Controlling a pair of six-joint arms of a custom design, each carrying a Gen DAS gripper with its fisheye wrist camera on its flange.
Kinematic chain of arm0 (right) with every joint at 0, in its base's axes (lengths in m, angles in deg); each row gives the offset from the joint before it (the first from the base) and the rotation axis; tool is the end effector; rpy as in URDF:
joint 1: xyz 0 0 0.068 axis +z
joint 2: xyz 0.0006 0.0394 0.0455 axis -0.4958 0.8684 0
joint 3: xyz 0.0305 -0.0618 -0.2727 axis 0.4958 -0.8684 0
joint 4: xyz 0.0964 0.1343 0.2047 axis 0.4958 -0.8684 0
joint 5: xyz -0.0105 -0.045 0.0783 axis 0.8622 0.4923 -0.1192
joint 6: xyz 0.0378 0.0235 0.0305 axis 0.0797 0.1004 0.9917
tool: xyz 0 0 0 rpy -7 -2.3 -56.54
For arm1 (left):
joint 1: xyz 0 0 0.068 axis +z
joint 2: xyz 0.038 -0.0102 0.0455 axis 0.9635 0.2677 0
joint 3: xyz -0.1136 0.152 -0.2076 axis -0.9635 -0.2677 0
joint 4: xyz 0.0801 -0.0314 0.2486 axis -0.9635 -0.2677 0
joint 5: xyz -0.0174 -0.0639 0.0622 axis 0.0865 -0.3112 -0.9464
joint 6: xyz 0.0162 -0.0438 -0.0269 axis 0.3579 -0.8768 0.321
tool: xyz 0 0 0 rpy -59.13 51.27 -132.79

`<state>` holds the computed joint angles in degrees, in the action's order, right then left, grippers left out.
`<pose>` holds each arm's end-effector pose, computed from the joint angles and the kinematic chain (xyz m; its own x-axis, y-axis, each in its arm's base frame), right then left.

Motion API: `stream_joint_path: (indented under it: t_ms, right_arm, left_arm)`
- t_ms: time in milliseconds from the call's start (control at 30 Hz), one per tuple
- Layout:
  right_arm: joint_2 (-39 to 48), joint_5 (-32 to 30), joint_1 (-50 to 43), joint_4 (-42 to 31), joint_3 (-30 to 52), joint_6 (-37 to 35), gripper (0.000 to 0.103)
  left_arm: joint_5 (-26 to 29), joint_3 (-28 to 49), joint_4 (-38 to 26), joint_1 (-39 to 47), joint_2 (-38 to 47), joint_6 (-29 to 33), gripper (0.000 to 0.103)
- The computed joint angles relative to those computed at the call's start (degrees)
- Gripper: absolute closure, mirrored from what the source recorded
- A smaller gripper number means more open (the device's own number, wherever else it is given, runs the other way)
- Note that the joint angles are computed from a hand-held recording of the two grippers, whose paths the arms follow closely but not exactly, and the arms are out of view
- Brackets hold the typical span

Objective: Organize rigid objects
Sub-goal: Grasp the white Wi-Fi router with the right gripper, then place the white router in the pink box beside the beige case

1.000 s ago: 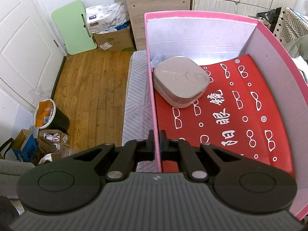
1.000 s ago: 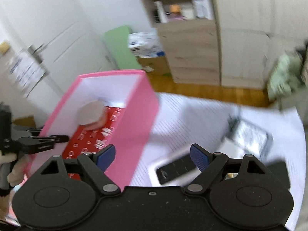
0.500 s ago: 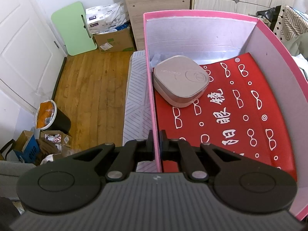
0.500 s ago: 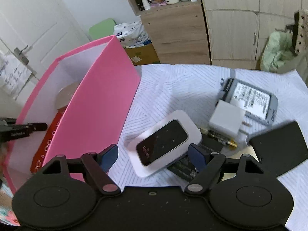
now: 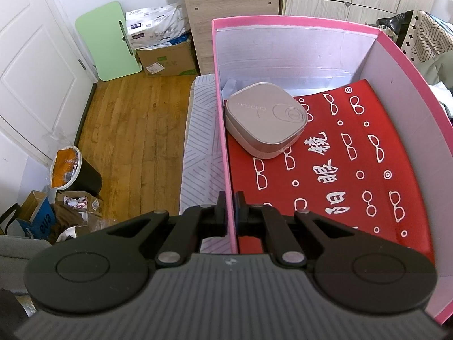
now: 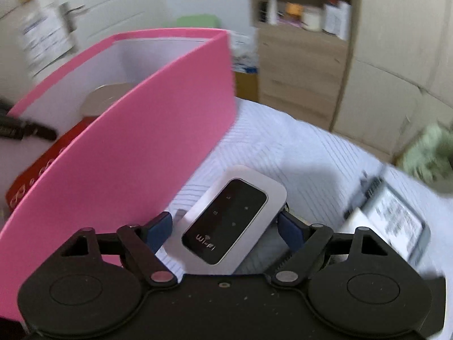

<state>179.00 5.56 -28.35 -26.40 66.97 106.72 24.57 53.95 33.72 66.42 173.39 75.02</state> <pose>0.2152 0.0035 0.0801 -0.7699 0.3257 -0.5488 0.2869 0.9448 0.1582 0.3996 -0.0678 0.0738 -0.4974 0.7200 -0.4840 0.8042 0.5919 0.0541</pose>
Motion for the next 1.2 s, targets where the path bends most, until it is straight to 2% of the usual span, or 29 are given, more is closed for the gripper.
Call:
stream_joint_path:
  t_ms: [133, 200, 300, 467, 533, 600, 633, 667, 767, 933, 1033, 1200]
  right_arm:
    - [1.3, -1.2, 0.1, -0.1, 0.6, -8.2, 0.017]
    - [0.6, -3.2, -1.7, -1.6, 0.9, -8.8, 0.020]
    - [-0.9, -2.7, -2.1, -6.1, 2.2, -8.5, 0.026]
    - [-1.8, -0.4, -0.3, -10.4, 3.9, -4.2, 0.028]
    - [-0.3, 0.9, 0.4, -10.3, 4.8, -1.8, 0.022]
    - [2.1, 2.7, 0.8, -8.6, 5.6, 0.0, 0.012]
    - [2.7, 3.4, 0.7, -7.1, 5.1, 0.7, 0.012]
    - [2.7, 4.2, 0.7, -6.3, 4.7, 1.4, 0.014]
    - [1.0, 6.5, 0.6, -5.4, 3.2, 4.4, 0.035]
    - [-4.2, 5.1, 1.0, -6.9, 1.2, 8.5, 0.035]
    - [-6.4, 7.8, 3.2, -8.6, 0.8, 11.9, 0.035]
    - [-11.4, 9.3, 3.9, -11.0, 0.0, 13.6, 0.035]
  left_arm:
    - [0.2, 0.2, -0.3, 0.1, 0.1, 0.0, 0.099]
    - [0.3, 0.3, -0.4, 0.2, 0.1, -0.1, 0.099]
    - [0.3, 0.4, -0.5, 0.2, 0.1, -0.1, 0.099]
    - [0.5, 0.6, -0.7, 0.3, 0.2, -0.3, 0.099]
    - [0.6, 0.6, -0.8, 0.4, 0.2, 0.0, 0.099]
    - [0.6, 0.7, -0.8, 0.4, 0.3, 0.0, 0.099]
    - [0.9, 1.0, -1.2, 0.6, 0.4, -0.3, 0.099]
    - [1.1, 1.1, -1.4, 0.6, 0.5, -0.5, 0.099]
    - [0.2, 0.1, -0.3, 0.2, -0.1, 0.3, 0.099]
    - [0.3, 0.5, -0.8, 0.3, 0.1, 0.0, 0.099]
    - [0.3, 0.5, -0.7, 0.2, 0.1, -0.1, 0.099]
    - [0.4, 0.6, -0.8, 0.3, 0.2, 0.2, 0.099]
